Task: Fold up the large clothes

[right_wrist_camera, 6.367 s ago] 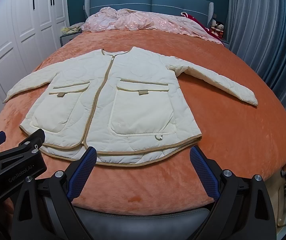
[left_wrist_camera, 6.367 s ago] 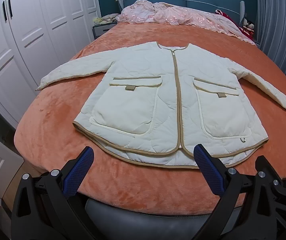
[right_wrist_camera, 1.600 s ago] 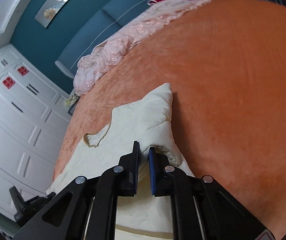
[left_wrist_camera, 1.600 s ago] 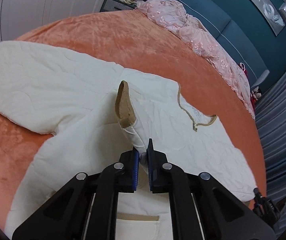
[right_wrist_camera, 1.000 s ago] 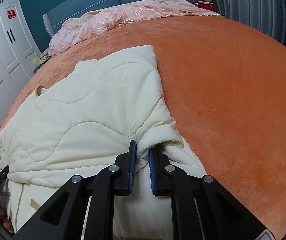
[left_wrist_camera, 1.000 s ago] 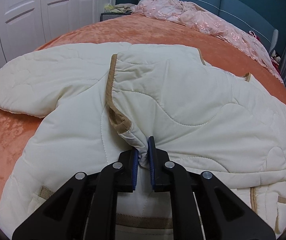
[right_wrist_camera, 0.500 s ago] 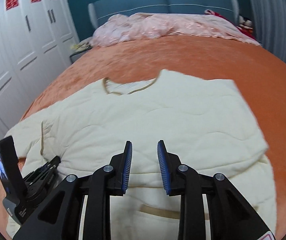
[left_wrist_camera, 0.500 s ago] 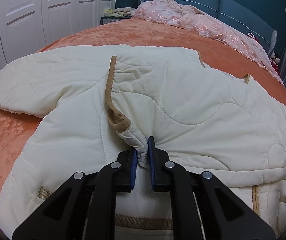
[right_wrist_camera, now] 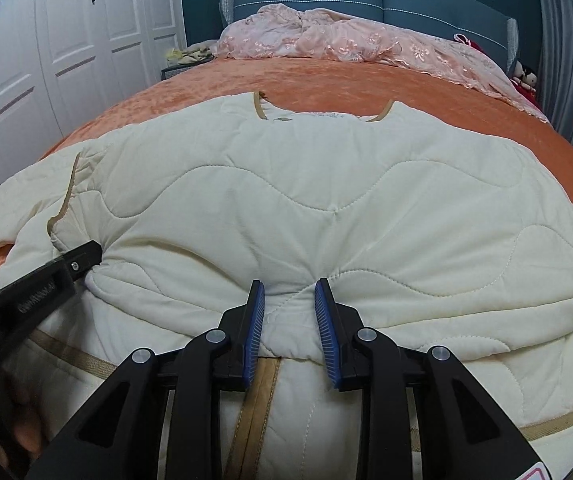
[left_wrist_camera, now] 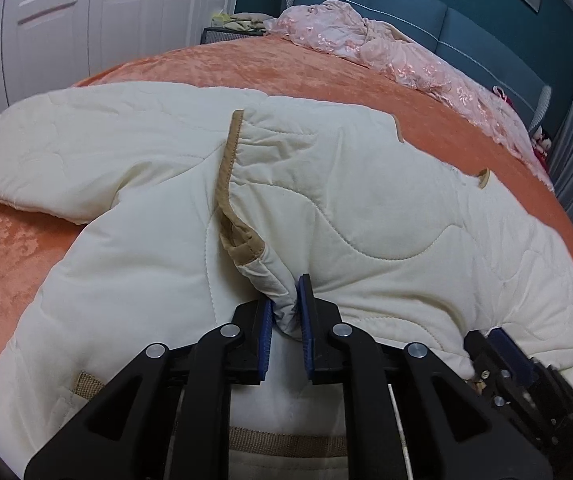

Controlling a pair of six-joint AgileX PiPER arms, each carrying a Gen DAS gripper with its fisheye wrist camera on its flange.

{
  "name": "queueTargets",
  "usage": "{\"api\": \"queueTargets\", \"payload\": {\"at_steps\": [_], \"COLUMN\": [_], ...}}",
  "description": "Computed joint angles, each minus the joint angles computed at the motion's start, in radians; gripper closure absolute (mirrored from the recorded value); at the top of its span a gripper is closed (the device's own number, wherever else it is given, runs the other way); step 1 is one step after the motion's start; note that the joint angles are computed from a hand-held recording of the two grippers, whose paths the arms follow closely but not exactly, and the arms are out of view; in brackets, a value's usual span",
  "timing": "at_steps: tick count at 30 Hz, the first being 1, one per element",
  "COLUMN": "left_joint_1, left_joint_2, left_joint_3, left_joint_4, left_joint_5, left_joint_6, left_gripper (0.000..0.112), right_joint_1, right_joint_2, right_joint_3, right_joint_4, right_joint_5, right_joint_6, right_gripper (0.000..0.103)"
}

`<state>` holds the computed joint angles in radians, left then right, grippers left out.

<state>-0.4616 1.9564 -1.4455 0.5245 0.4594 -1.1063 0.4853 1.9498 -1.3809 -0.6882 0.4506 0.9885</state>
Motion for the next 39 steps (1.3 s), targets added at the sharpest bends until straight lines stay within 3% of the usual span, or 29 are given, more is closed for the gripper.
{"api": "queueTargets", "payload": {"at_steps": [2,3,4,6,9,11,14,19,20,21,22,24,25,28,32,34,36,38,39], "left_joint_1": [0.06,0.094,0.131,0.221,0.412,0.573,0.754,0.881,0.876,0.875,0.873,0.845,0.812,0.664,0.376,0.212,0.066,-0.052,-0.092], "left_joint_2": [-0.07,-0.116,-0.163,-0.264,-0.338,-0.3,-0.183,-0.102,-0.088,-0.069,-0.041,0.003,-0.003,-0.027,0.013,0.075,0.123,0.167,0.162], "left_joint_3": [0.071,0.11,0.145,0.218,0.255,0.203,0.081,0.019,-0.003,-0.03,-0.074,-0.178,-0.209,-0.341,-0.636,-0.791,-0.856,-0.858,-0.801], "left_joint_4": [-0.2,-0.292,-0.345,-0.33,-0.387,-0.531,-0.589,-0.748,-0.744,-0.78,-0.834,-0.846,-0.812,-0.688,-0.594,-0.571,-0.536,-0.503,-0.498], "left_joint_5": [-0.068,-0.088,-0.093,-0.093,-0.057,0.013,0.128,0.095,0.093,0.102,0.137,0.21,0.212,0.243,0.363,0.432,0.457,0.458,0.429], "left_joint_6": [0.132,0.205,0.254,0.272,0.398,0.569,0.632,0.722,0.716,0.746,0.787,0.768,0.741,0.705,0.696,0.712,0.717,0.681,0.648], "left_gripper": [0.082,0.067,0.05,0.028,0.024,0.023,0.024,0.025,0.027,0.048,0.085,0.105,0.105,0.106,0.106,0.104,0.099,0.064,0.035], "right_joint_1": [-0.01,-0.011,-0.009,0.001,0.006,0.007,0.012,0.024,0.026,0.028,0.029,0.031,0.031,0.031,0.021,0.002,-0.034,-0.053,-0.059], "right_joint_2": [-0.003,-0.003,-0.003,0.0,0.003,0.005,0.009,0.017,0.019,0.02,0.021,0.022,0.022,0.021,0.009,-0.046,-0.159,-0.29,-0.357], "right_joint_3": [0.013,0.015,0.016,0.014,0.007,0.003,-0.002,-0.009,-0.011,-0.012,-0.013,-0.013,-0.013,-0.014,-0.035,-0.001,0.113,0.25,0.316], "right_joint_4": [0.006,0.001,-0.011,-0.044,-0.053,-0.054,-0.067,-0.1,-0.106,-0.11,-0.113,-0.119,-0.12,-0.115,-0.016,0.085,0.235,0.263,0.225], "right_joint_5": [-0.026,-0.031,-0.03,-0.018,-0.005,-0.002,0.009,0.026,0.029,0.032,0.034,0.037,0.037,0.038,0.057,0.045,-0.025,-0.069,-0.074], "right_joint_6": [0.001,0.008,0.019,0.047,0.052,0.052,0.061,0.09,0.095,0.098,0.101,0.107,0.108,0.103,0.012,-0.05,-0.13,-0.114,-0.065], "right_gripper": [0.076,0.076,0.076,0.076,0.076,0.076,0.076,0.076,0.076,0.076,0.076,0.076,0.076,0.076,0.076,0.071,0.056,0.045,0.041]}}
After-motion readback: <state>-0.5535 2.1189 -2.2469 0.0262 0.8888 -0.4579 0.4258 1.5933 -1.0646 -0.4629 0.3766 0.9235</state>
